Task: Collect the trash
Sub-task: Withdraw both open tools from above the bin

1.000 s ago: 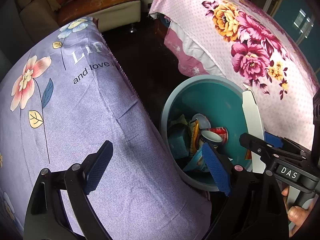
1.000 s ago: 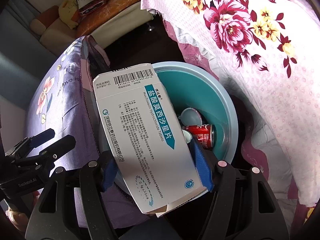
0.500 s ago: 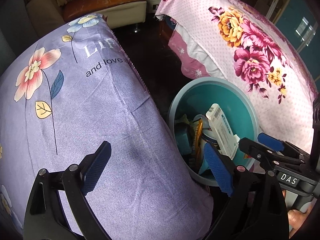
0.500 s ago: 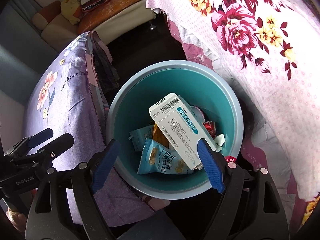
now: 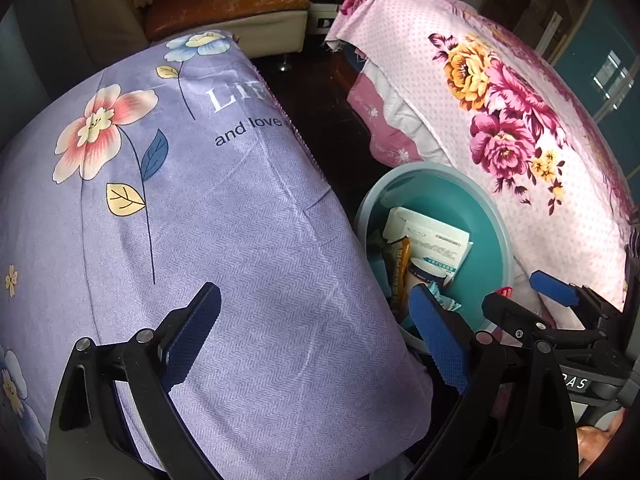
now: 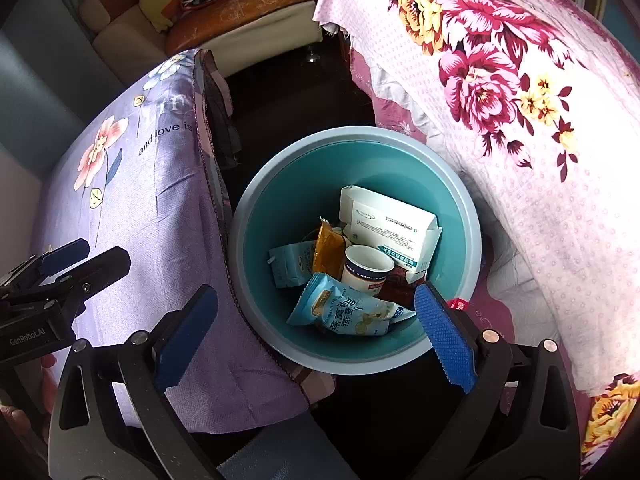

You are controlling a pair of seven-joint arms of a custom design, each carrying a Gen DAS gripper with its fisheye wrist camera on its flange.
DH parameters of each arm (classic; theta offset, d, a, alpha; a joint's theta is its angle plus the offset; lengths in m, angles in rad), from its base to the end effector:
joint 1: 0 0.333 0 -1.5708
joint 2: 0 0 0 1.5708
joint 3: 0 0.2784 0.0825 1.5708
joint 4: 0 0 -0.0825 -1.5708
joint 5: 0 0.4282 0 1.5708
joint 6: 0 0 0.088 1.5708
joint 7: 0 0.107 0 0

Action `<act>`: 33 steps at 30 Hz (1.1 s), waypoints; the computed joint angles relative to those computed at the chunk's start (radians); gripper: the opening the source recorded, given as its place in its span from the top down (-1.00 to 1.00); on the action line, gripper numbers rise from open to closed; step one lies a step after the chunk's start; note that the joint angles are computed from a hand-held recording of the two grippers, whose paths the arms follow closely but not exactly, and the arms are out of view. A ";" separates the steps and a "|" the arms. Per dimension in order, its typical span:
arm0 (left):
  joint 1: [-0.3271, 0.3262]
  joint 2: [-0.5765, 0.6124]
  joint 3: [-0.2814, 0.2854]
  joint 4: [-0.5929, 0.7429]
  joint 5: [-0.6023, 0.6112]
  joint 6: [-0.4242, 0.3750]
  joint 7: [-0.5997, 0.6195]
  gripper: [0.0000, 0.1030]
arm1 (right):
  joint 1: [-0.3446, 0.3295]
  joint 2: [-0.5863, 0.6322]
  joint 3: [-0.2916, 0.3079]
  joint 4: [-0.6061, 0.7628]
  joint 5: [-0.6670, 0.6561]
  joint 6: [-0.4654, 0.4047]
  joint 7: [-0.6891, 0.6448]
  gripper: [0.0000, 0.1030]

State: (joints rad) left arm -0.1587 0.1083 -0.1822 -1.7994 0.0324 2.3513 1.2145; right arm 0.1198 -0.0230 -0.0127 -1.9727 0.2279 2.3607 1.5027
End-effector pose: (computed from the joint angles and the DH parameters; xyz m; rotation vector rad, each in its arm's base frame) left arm 0.6315 -0.2198 0.4795 -2.0451 2.0384 -0.5872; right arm 0.6241 0.0700 0.4689 -1.9580 1.8693 -0.2002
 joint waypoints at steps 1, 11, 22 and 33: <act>0.000 -0.008 0.002 -0.007 0.009 -0.003 -0.010 -0.85 | 0.002 -0.008 0.002 -0.006 -0.008 0.004 0.000 -0.86; 0.025 -0.112 0.014 -0.107 -0.011 -0.010 -0.023 -0.91 | 0.030 -0.095 0.020 -0.059 -0.083 0.022 0.021 -0.86; 0.045 -0.208 0.018 -0.213 -0.002 0.019 -0.037 -0.92 | 0.054 -0.139 0.033 -0.085 -0.147 0.019 0.051 -0.86; 0.057 -0.237 0.020 -0.251 0.008 0.038 -0.052 -0.92 | 0.064 -0.131 0.035 -0.073 -0.169 0.011 0.060 -0.86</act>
State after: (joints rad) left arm -0.1019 -0.1285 -0.1619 -2.0508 0.0405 2.3893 1.1624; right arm 0.1835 -0.1543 0.0224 -2.0456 0.0587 2.3716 1.5628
